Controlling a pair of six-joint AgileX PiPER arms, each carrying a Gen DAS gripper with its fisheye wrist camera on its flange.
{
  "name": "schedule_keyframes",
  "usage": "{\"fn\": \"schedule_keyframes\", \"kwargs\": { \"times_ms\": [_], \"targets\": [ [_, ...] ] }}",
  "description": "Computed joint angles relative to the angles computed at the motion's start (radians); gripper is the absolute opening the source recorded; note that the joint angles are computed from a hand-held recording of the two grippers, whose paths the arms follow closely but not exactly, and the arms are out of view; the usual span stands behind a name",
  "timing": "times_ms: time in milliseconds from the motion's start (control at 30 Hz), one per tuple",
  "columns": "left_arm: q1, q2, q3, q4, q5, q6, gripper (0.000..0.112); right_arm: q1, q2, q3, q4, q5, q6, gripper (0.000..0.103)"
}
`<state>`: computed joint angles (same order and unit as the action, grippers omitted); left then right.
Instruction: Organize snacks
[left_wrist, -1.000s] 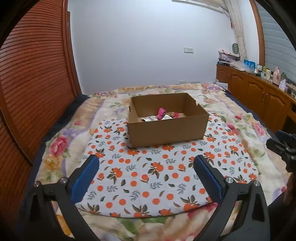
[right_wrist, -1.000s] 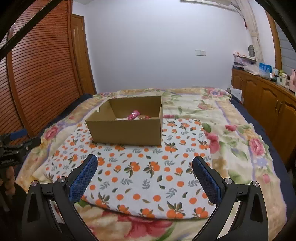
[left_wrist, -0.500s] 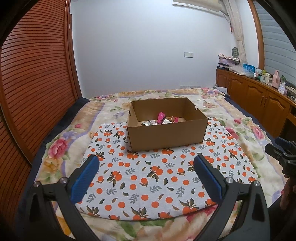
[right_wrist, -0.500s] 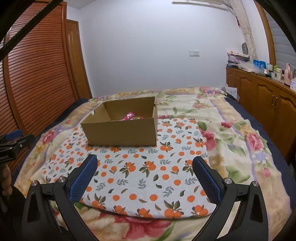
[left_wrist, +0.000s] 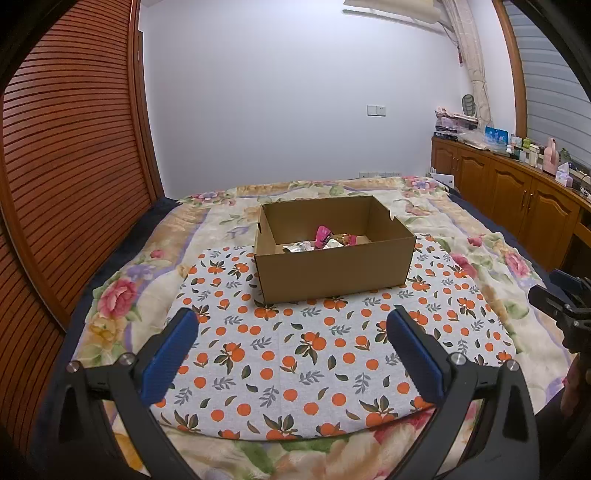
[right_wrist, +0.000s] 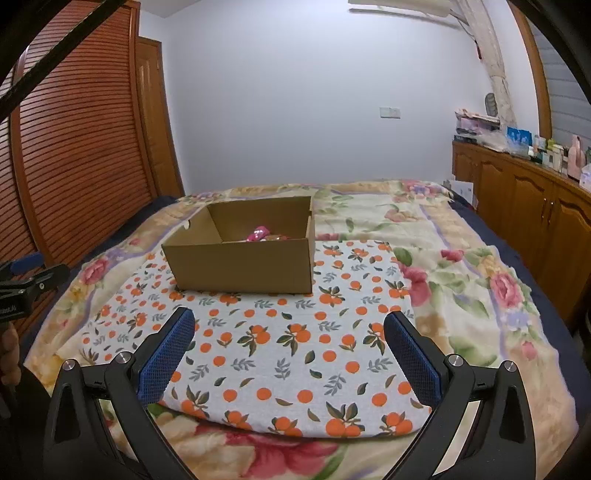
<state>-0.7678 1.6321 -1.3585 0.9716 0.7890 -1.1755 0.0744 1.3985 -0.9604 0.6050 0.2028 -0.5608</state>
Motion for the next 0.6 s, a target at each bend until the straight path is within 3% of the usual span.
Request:
{"fn": "schedule_keyframes", "kwargs": {
  "times_ms": [600],
  "targets": [
    [-0.002,0.004,-0.003,0.003,0.005,-0.002,0.102,-0.010,0.000,0.000,0.034,0.005,-0.037,0.103]
  ]
}}
